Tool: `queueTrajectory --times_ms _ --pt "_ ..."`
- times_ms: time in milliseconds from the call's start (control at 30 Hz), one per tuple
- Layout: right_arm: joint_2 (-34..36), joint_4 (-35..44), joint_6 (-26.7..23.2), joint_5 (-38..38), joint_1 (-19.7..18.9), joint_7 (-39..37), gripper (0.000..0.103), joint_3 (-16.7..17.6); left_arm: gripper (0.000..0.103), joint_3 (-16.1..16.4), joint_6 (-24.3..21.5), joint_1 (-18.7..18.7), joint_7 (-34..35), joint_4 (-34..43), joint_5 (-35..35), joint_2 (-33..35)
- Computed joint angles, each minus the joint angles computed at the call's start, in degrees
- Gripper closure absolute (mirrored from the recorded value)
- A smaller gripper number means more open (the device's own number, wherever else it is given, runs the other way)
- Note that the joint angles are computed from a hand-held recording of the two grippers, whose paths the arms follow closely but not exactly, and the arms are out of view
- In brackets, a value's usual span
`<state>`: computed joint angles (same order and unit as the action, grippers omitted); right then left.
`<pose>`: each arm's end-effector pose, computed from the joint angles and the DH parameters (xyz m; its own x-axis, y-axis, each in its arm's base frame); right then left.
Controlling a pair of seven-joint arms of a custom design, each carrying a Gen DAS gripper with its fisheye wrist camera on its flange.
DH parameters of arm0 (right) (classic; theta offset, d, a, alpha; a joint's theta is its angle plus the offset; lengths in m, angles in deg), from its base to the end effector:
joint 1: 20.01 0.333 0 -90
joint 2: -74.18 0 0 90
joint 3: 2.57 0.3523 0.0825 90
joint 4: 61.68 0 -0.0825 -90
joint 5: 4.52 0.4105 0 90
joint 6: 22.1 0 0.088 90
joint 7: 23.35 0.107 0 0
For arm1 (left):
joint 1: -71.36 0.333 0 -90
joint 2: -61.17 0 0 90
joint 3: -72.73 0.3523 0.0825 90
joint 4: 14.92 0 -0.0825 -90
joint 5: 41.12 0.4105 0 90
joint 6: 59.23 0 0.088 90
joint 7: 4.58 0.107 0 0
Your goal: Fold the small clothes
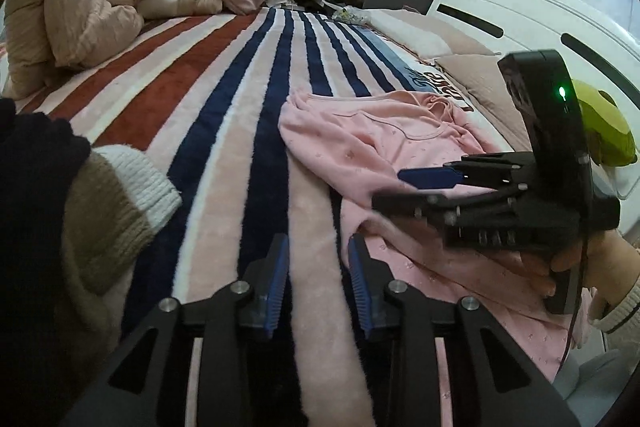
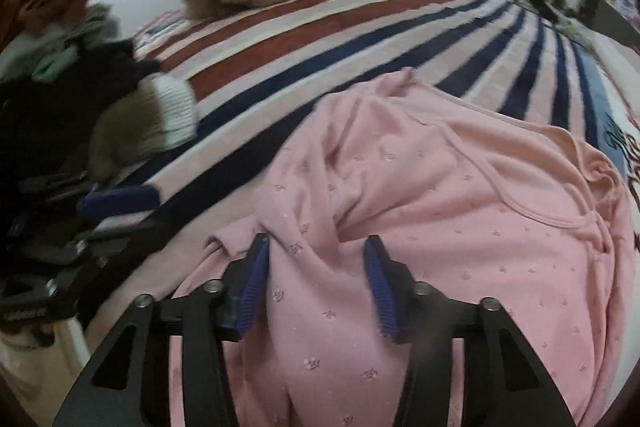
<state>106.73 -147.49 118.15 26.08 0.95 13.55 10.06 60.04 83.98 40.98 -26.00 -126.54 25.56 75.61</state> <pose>0.6685 0.4026 0.4050 0.9038 -0.4053 -0.1373 -0.4045 -0.7046 -0.5831 0.4846 -0.4497 0.4034 0.2447 -0.9453 0.2157 -0.6450 -0.3248 -0.6918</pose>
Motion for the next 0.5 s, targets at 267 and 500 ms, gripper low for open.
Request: queueTrajectory --times_ms 267,500 --pt "0.4 0.4 4.5 1.5 -1.0 3.8 0.100 -1.2 0.063 1.2 7.8 0.9 1.6 1.7 1.0 2.7" --pt "-0.7 -1.7 12.9 -5.9 1.4 12.0 0.101 -5.1 0.059 2.4 9.2 0.4 7.8 5.7 -3.4 6.2"
